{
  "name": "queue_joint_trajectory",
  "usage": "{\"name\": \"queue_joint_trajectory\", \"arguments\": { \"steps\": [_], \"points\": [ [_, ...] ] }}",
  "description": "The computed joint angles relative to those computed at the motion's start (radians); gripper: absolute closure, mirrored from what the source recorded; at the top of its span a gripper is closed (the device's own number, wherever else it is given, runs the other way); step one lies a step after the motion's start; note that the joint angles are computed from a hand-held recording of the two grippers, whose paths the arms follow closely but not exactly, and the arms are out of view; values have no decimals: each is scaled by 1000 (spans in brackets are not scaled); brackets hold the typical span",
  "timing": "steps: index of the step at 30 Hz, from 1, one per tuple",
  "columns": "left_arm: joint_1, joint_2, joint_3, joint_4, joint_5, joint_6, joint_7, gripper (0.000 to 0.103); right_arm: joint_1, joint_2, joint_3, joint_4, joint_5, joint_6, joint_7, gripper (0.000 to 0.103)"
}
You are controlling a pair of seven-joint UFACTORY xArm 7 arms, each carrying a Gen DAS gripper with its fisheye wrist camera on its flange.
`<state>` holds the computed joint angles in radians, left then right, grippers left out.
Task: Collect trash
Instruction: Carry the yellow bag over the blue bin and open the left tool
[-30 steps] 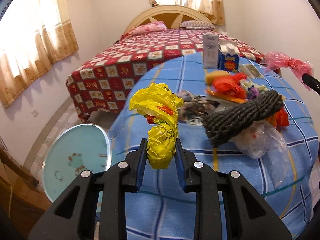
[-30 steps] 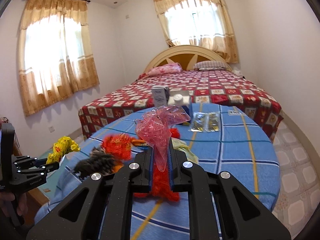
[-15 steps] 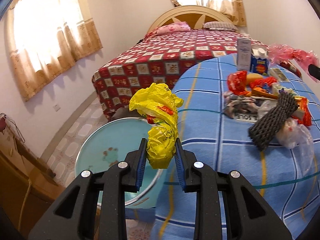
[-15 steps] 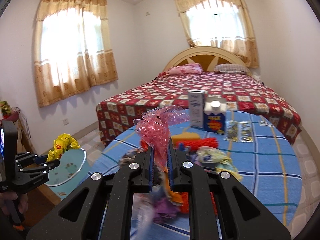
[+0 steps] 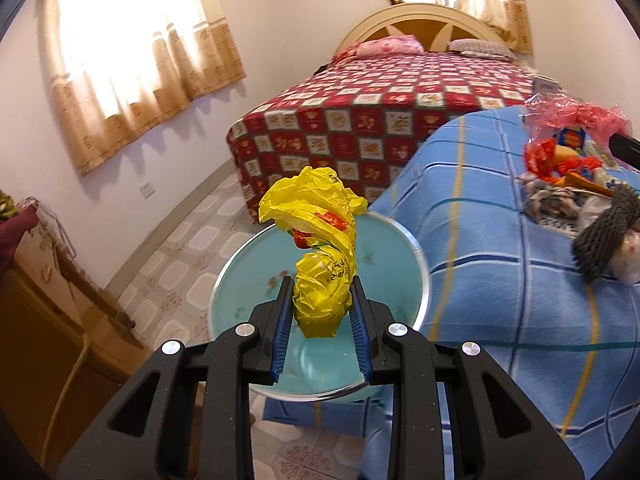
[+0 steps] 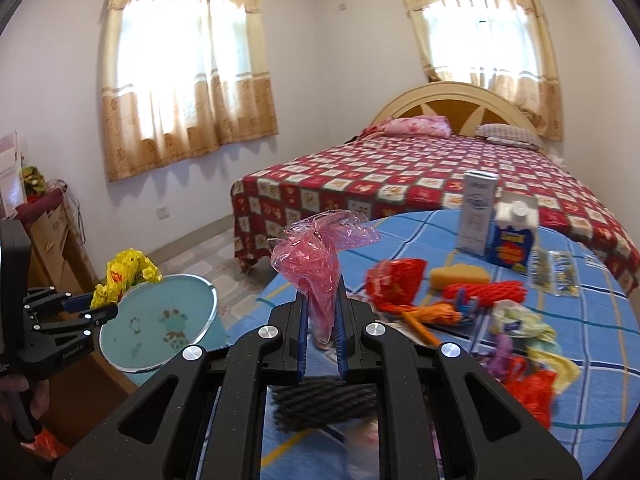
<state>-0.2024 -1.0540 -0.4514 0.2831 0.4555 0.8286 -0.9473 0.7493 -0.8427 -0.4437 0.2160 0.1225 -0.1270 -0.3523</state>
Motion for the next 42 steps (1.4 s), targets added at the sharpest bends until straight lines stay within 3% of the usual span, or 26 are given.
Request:
{"name": "queue_joint_trajectory", "arguments": {
  "steps": [18, 42],
  "points": [
    [37, -154, 80, -86, -8, 110, 91, 75, 176, 265, 34, 106, -110, -85, 138, 91],
    [88, -203, 103, -118, -27, 103, 132, 74, 239, 403, 37, 174, -268, -92, 269, 91]
  ]
}}
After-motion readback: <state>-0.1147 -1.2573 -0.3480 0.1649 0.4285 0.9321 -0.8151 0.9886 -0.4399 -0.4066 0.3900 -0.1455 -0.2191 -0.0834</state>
